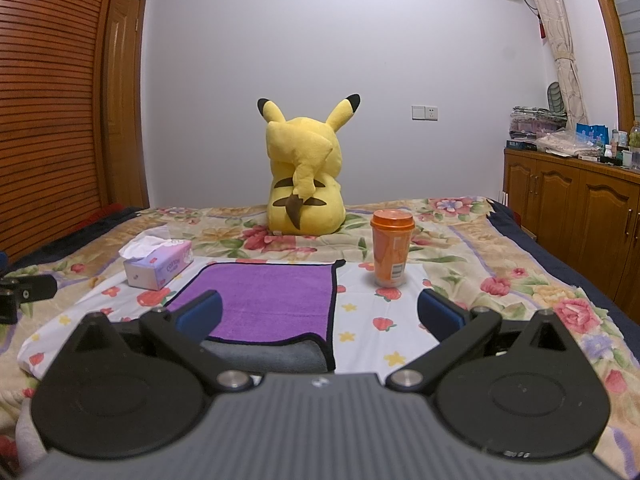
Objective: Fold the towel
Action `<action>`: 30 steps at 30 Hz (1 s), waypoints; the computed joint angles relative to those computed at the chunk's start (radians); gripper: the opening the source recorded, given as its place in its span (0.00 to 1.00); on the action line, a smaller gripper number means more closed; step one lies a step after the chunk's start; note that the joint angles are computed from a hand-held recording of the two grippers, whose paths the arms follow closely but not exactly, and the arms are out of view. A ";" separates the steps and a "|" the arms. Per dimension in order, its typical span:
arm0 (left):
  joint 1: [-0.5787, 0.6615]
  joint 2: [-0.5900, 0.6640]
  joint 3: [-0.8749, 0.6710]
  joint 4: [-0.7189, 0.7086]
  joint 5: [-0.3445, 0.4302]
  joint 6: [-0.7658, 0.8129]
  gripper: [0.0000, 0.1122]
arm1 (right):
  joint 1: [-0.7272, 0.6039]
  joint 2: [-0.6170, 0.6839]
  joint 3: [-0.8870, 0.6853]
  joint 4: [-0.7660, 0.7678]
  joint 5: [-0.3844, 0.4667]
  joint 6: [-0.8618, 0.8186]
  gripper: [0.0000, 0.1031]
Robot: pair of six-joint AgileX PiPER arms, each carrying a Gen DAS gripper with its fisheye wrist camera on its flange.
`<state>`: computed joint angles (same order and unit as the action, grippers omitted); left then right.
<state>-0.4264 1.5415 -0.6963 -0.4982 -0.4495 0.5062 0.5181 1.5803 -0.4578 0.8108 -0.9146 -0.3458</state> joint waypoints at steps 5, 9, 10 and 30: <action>0.000 0.000 -0.001 -0.002 0.002 0.002 0.92 | -0.003 -0.001 0.000 -0.004 0.004 0.002 1.00; -0.001 0.000 0.000 -0.003 0.000 0.003 0.92 | -0.004 -0.001 0.000 -0.004 0.003 0.002 1.00; -0.001 0.000 0.000 -0.004 0.000 0.004 0.92 | -0.005 -0.001 0.000 -0.005 0.004 0.002 1.00; -0.001 0.001 0.000 -0.005 -0.002 0.007 0.92 | -0.012 -0.005 0.000 -0.006 0.012 0.000 1.00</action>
<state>-0.4276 1.5420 -0.6962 -0.5028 -0.4513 0.5129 0.5059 1.5753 -0.4577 0.8047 -0.9023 -0.3457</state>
